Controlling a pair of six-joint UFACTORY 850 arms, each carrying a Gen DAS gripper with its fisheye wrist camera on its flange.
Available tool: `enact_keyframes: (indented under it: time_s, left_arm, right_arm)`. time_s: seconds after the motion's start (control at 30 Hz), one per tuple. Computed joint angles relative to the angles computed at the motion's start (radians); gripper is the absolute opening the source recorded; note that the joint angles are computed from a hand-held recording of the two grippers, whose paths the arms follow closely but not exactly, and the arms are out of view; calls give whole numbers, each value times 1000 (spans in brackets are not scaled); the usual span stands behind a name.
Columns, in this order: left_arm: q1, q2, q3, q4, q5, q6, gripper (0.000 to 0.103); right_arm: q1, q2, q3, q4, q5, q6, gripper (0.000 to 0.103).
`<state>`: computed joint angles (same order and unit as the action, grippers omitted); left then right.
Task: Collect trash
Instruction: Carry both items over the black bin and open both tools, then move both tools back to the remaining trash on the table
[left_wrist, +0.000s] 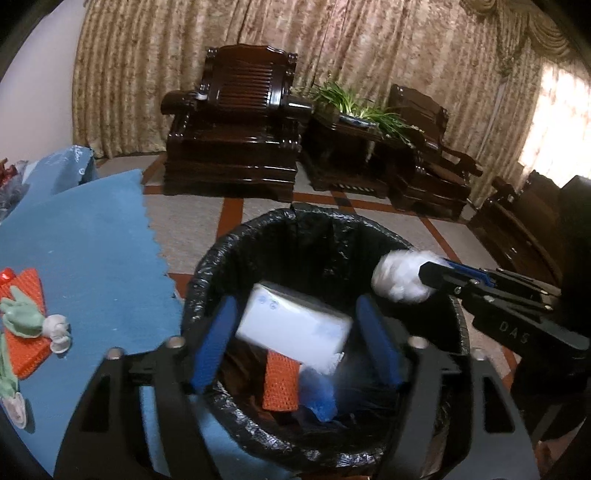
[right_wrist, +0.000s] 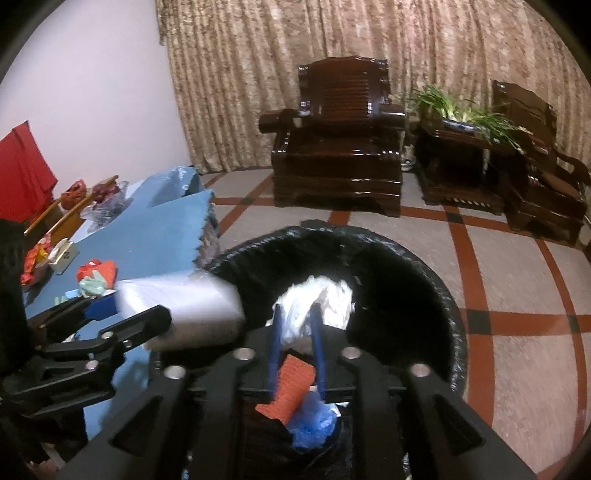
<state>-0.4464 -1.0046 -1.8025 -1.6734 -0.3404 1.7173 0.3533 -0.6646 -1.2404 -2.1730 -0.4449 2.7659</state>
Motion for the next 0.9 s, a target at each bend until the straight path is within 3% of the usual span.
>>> enact_keyframes:
  time_s: [0.07,0.23,0.3,0.53,0.9]
  left_arm:
    - [7,0,4,-11,-9,8,78]
    - [25,15,35,-76,6,57,84]
    - [33,27,52,-119,21,94,88]
    - [80,91,148,-424,73,363,92]
    - [176,188,295,-1088,113,956,93]
  right_arm:
    - [-3,0,7,6,-8,4,39]
    - [4,-1,8,26,-27,13,85]
    - [4,-1,5,7,-21,44,94]
    - [25,-21,-49,-30,-8,64,97]
    - [78,-130,-255,-34,78,-67,97]
